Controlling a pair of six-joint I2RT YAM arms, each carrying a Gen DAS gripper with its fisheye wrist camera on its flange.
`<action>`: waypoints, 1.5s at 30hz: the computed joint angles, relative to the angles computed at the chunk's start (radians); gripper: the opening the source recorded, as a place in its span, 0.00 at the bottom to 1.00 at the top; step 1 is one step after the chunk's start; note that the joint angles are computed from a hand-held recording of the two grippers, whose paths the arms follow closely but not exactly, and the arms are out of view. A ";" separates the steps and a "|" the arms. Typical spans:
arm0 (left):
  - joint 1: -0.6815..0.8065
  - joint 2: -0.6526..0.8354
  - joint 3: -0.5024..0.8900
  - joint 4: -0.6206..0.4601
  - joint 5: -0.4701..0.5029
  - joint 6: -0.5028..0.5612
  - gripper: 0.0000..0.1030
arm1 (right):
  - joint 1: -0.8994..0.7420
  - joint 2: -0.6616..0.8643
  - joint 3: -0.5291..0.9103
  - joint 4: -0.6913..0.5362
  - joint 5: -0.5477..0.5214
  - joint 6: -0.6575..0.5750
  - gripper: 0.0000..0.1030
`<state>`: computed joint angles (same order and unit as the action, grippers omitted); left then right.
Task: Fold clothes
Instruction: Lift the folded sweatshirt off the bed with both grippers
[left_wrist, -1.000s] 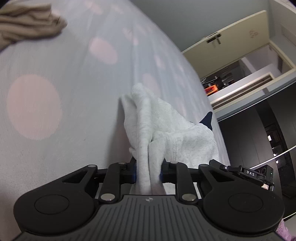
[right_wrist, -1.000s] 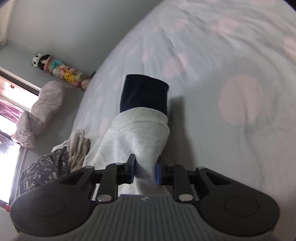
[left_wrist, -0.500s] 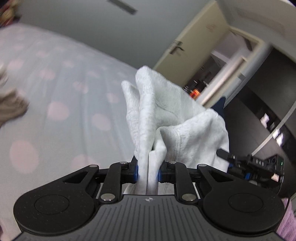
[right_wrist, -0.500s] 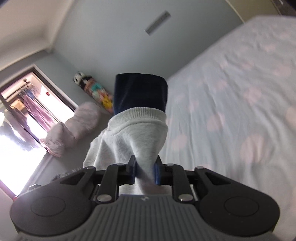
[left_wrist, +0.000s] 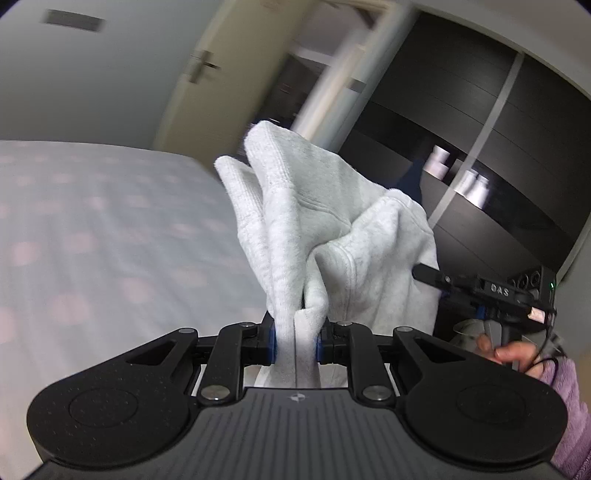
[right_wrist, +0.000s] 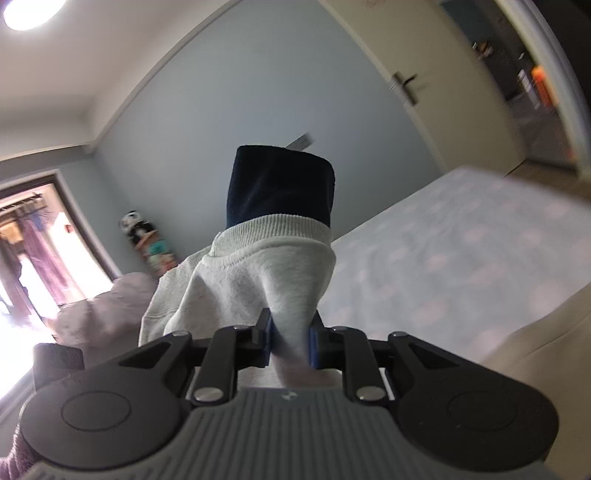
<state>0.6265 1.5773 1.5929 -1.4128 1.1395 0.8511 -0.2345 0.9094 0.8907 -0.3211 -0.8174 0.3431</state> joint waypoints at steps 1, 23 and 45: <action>-0.073 -0.041 -0.042 0.081 -0.008 -0.094 0.15 | -0.113 0.028 0.059 -0.087 -0.077 -0.077 0.21; -1.084 0.281 -0.208 1.198 -0.443 -1.207 0.15 | -0.688 1.093 1.358 -0.962 0.097 -0.903 0.21; -1.085 0.830 0.491 0.883 -0.523 -1.152 0.15 | -0.430 1.364 1.392 -0.592 0.498 -0.649 0.37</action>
<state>-0.4588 2.4075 2.0840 -0.5301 0.6166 -0.3005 -0.6646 2.2738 2.2832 -0.9132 -0.3194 -0.3057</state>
